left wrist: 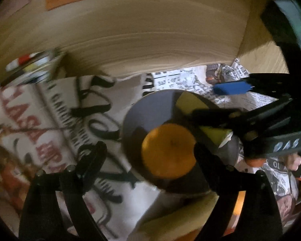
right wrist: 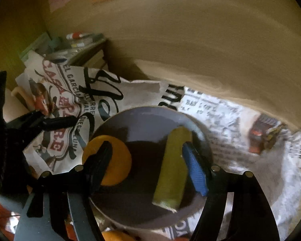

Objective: Organize fruits
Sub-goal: 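Open and lift both tools away from the plate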

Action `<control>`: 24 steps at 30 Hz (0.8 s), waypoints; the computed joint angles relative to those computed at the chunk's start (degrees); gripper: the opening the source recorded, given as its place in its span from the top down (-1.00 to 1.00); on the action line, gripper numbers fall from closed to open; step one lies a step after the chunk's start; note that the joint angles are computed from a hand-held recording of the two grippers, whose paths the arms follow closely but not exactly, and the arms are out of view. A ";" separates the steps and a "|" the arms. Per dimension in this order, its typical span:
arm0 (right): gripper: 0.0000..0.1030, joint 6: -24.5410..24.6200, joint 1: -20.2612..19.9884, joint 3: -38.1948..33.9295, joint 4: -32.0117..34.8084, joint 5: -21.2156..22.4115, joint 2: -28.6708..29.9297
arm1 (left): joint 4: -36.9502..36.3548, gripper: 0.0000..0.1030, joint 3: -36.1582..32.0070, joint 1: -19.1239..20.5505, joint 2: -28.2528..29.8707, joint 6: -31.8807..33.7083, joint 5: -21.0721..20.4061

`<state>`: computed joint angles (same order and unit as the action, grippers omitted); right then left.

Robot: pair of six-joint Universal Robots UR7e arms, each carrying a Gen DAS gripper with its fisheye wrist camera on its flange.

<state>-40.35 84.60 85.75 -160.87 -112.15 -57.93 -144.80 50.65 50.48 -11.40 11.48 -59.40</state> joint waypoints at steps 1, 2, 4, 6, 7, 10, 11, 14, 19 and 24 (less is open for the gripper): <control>-0.32 -0.47 0.05 1.33 -0.99 0.23 -0.91 | -1.29 -0.73 2.03 0.05 -1.29 -0.08 0.32; -0.32 -0.79 0.02 2.76 -1.52 0.70 -2.01 | -2.35 -0.73 3.76 0.05 -2.40 -0.14 0.67; -0.34 -1.61 -0.03 5.81 -3.34 0.73 -3.97 | -4.74 -0.73 8.19 0.19 -5.16 -0.47 0.98; -0.35 -2.17 -0.42 8.04 -4.11 0.94 -5.34 | -6.02 -0.73 11.69 0.38 -7.26 -1.05 1.37; -0.35 -2.12 -0.64 9.00 -3.69 0.75 -5.97 | -6.49 -0.73 13.29 0.49 -8.17 -1.26 1.74; -0.35 -3.04 -1.00 11.62 -3.27 -0.91 -6.93 | -8.27 -0.73 18.22 0.50 -10.41 -1.59 3.97; -0.35 -3.56 -0.99 12.35 -3.68 -2.13 -6.82 | -8.72 -0.73 19.45 0.54 -10.87 -1.69 4.67; -0.35 -3.51 -1.09 13.05 -2.22 -4.71 -6.34 | -9.28 -0.73 22.44 0.81 -12.05 -2.85 5.84; -0.38 -3.36 -1.02 11.77 0.53 -7.94 -4.70 | -9.85 -0.75 24.84 1.26 -13.03 -4.48 5.39; -0.39 -0.03 -1.24 10.90 4.60 -6.27 -4.62 | -9.93 -0.75 25.57 1.56 -13.49 -4.48 4.22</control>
